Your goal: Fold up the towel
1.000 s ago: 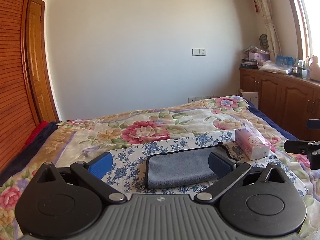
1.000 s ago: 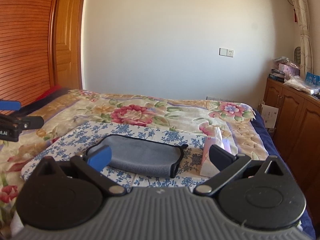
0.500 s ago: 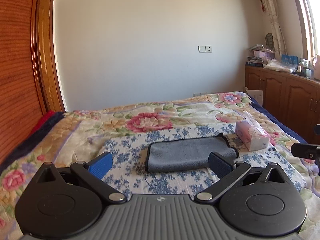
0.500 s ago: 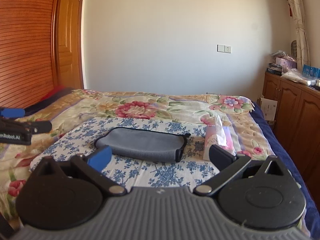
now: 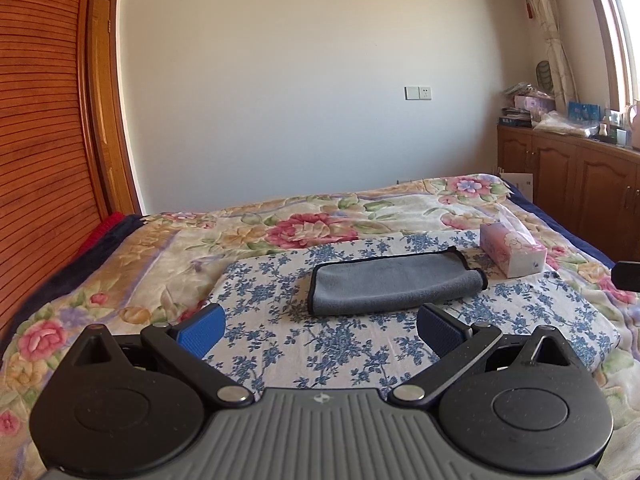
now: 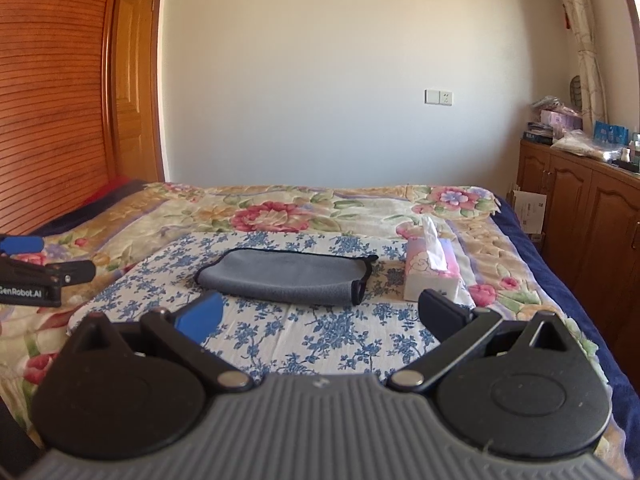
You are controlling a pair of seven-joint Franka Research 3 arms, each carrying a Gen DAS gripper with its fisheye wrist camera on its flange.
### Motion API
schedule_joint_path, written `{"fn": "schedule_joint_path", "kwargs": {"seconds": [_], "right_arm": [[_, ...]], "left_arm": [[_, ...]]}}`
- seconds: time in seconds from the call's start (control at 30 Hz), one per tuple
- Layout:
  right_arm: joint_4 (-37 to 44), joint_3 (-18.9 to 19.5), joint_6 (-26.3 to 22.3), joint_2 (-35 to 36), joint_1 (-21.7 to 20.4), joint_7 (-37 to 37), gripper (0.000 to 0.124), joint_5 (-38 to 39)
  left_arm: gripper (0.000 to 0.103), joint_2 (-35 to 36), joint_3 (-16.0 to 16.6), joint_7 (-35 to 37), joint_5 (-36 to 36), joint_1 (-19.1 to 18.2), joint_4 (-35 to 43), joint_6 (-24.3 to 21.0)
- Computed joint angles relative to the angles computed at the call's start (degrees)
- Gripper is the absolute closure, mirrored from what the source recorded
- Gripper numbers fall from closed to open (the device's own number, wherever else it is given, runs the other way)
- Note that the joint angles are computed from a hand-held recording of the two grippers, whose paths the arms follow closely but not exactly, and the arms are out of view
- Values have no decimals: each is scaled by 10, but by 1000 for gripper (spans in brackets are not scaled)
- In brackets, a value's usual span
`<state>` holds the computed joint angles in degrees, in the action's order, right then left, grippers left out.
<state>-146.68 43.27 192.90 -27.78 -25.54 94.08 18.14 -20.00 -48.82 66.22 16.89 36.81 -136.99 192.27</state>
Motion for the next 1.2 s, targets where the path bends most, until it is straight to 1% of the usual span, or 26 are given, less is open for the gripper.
{"fn": "schedule_joint_path", "kwargs": {"seconds": [0.03,0.1,0.13,0.2,0.3,0.43,0.57,0.83,0.97,1.03,1.2], "right_arm": [[-4,9,5,-5,-8,2,21,2],[-11,29,17,-14,-26,3,21,8],[-16,34,21,-17,-29,4,21,13],[-22,41,26,-21,-32,3,21,22],[-30,51,26,-30,-40,0,21,32],[-36,58,32,-35,-45,2,21,39],[-38,69,37,-38,-53,1,21,50],[-41,87,48,-39,-64,-10,21,71],[-40,89,47,-41,-66,-11,21,79],[-41,87,46,-40,-65,-11,21,80],[-39,89,45,-39,-68,-11,21,81]], "left_arm": [[0,-3,-3,-1,-2,5,-5,8],[0,-14,-19,1,-16,24,-16,28],[0,-19,-29,5,-27,34,-21,37],[0,-23,-36,16,-44,39,-29,45],[0,-25,-39,35,-64,38,-36,53],[0,-18,-33,57,-91,26,-42,62],[0,-15,-43,78,-122,30,-47,67],[0,-6,-43,110,-167,21,-50,79],[0,-5,-42,126,-186,15,-52,80],[0,-5,-49,132,-195,20,-50,77],[0,-4,-51,136,-198,22,-49,75]]}}
